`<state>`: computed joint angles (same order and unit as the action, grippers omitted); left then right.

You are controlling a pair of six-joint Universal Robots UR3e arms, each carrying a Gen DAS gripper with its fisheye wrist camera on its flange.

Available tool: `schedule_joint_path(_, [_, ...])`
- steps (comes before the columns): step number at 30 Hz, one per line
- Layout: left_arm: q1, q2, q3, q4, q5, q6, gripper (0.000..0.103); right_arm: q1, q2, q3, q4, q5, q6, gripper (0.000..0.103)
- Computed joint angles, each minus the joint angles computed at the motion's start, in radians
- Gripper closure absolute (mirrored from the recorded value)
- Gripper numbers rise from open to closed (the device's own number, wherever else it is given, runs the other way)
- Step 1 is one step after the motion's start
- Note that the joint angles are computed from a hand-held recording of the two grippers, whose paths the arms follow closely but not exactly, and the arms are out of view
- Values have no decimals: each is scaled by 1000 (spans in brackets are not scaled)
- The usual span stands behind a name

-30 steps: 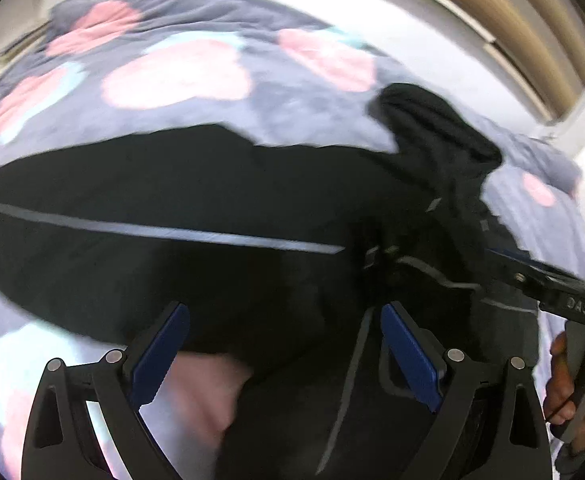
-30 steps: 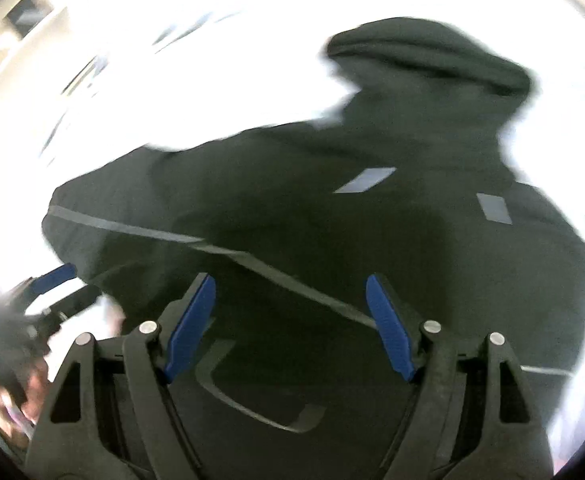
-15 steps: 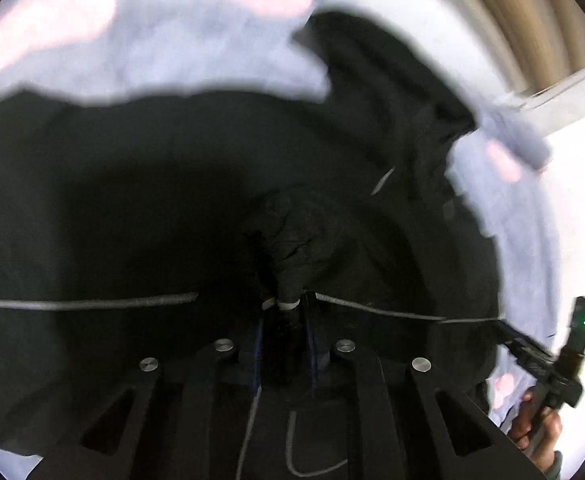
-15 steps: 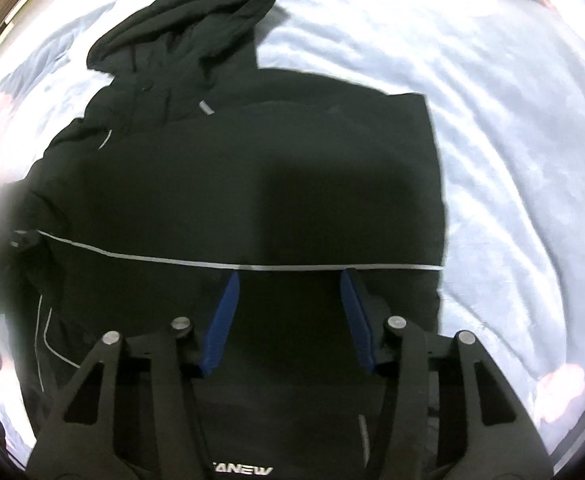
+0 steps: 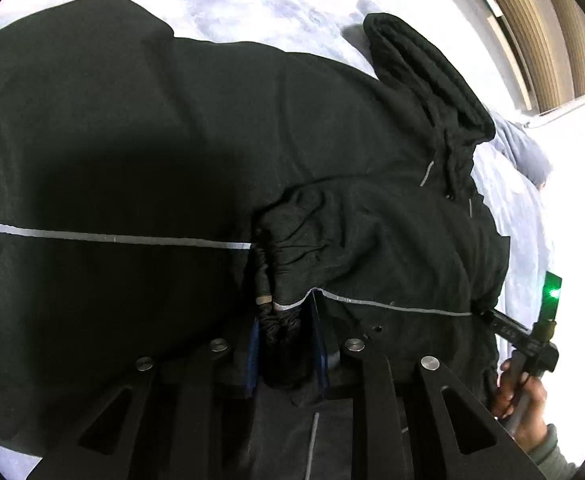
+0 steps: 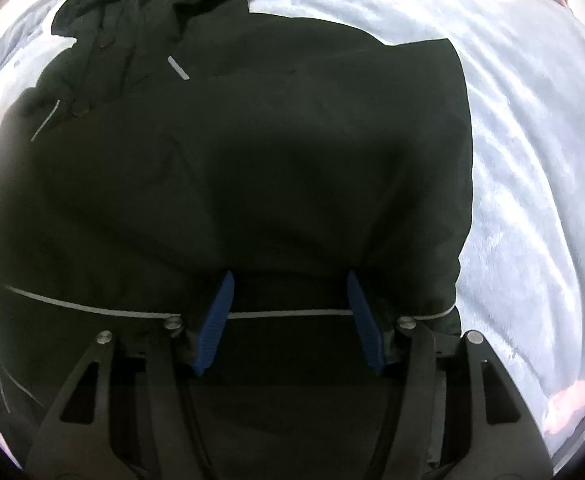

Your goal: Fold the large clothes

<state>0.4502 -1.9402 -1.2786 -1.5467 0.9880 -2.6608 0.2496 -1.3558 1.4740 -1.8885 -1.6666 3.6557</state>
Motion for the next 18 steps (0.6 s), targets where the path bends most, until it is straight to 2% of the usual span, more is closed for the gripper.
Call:
schedule_joint_path(3, [-24, 65, -5, 23, 47, -11, 76, -8, 4, -30, 31, 15, -4, 46])
schedule_joint_path(5, [-28, 143, -48, 86, 90, -16, 75, -4, -8, -62, 70, 16, -2, 46])
schedule_joint_path(7, [-15, 227, -65, 122, 131, -11, 67, 5, -54, -59, 82, 33, 6, 46])
schedule_joint_path(8, [-11, 248, -55, 126, 129, -13, 62, 14, -79, -53, 80, 43, 10, 45])
schedule_joint_path(10, [2, 316, -71, 117, 76, 1, 44, 49, -111, -58, 91, 42, 22, 45])
schedule_joint_path(13, [-52, 322, -64, 59, 15, 15, 42, 94, -111, -62, 101, 26, 31, 45])
schedule_joint_path(14, [-93, 305, -72, 70, 30, -3, 42, 109, -99, -65, 106, 20, 35, 45])
schedule_joint_path(18, [-277, 157, -108, 233, 221, -159, 43, 123, -39, -59, 122, 45, 69, 46])
